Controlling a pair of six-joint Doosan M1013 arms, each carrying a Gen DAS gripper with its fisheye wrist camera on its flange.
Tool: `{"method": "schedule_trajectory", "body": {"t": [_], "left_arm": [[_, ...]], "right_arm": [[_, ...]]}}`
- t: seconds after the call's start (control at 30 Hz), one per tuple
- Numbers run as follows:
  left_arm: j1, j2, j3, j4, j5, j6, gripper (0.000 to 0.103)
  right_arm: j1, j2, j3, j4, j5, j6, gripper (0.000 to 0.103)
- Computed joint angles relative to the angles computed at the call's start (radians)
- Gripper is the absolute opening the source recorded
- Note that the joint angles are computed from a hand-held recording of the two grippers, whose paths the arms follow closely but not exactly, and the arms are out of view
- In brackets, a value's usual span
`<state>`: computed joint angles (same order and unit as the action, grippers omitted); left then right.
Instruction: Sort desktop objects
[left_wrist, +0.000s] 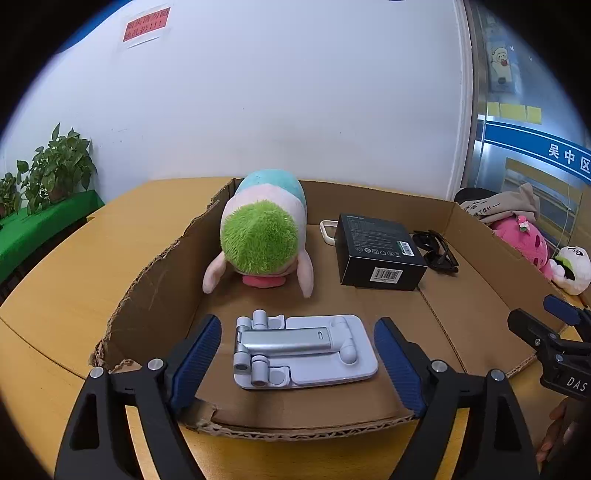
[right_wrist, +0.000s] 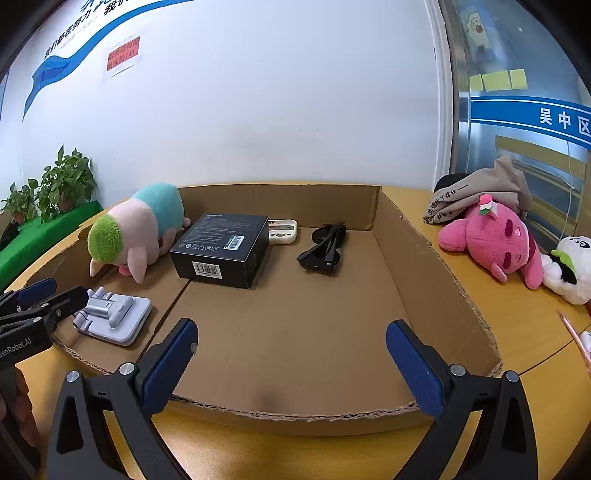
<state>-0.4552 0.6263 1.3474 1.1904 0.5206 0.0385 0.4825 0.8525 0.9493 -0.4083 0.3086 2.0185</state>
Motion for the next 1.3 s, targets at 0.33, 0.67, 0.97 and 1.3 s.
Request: {"method": "schedule_trajectory", "body": {"t": [0.33,0.67,0.97,1.3], "left_arm": [[0.002,0.003,-0.009,-0.042,-0.006,0.040,0.094],[0.002,0.003,-0.009,-0.041,-0.005,0.039,0.094],[0.002,0.003,-0.009,-0.041,-0.005,0.038,0.094],[0.002,0.003,-0.010,-0.041,-0.005,0.039,0.094]], "right_arm": [[0.000,-0.001,0.002,0.005,0.002,-0.009,0.103],[-0.001,-0.001,0.002,0.009,0.001,-0.014,0.103],[0.000,-0.001,0.002,0.009,0.001,-0.013,0.103],[-0.001,-0.001,0.002,0.010,0.001,-0.014,0.103]]}}
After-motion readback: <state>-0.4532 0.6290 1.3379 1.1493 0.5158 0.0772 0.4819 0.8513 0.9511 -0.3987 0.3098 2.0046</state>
